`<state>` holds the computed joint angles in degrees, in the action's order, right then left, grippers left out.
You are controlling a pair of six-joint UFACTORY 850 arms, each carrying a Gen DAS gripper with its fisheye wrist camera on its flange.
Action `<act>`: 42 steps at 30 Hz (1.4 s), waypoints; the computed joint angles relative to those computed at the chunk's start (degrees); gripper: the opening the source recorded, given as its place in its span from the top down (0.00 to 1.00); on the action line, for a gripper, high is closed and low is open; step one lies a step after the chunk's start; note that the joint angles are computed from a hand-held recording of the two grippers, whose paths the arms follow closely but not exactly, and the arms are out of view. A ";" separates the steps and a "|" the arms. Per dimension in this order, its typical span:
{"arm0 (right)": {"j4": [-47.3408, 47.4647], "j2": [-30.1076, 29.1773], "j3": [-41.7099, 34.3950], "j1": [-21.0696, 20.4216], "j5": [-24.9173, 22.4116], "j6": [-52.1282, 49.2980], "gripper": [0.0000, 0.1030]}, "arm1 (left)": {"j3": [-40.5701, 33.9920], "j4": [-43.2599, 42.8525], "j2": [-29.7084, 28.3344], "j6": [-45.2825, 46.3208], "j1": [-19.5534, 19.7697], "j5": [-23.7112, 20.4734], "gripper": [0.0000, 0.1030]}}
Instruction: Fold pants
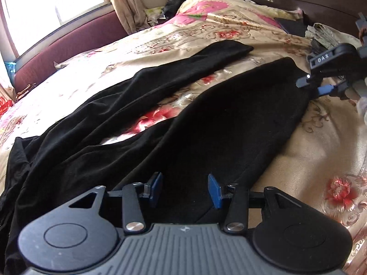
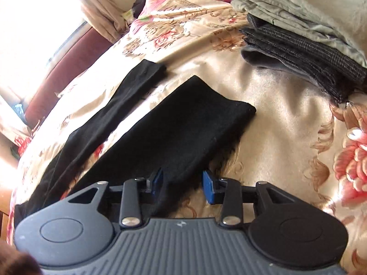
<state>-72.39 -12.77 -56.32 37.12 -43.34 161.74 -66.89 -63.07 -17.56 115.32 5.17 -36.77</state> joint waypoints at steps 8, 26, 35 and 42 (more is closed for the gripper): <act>-8.91 5.05 6.57 0.35 -0.43 13.43 0.96 | -0.25 3.94 -0.51 -3.89 -2.10 -1.75 0.44; 15.52 1.45 -5.89 9.58 -20.86 -31.00 0.80 | -6.65 -0.53 -3.35 0.69 7.56 -4.23 0.36; 6.99 -13.15 -25.46 2.27 -1.97 -54.77 0.78 | -23.39 -6.89 -15.84 -1.61 9.06 7.91 0.35; 14.84 -30.21 -49.76 -1.11 6.92 -80.89 0.77 | -34.98 -5.06 -24.88 -8.17 5.91 14.87 0.35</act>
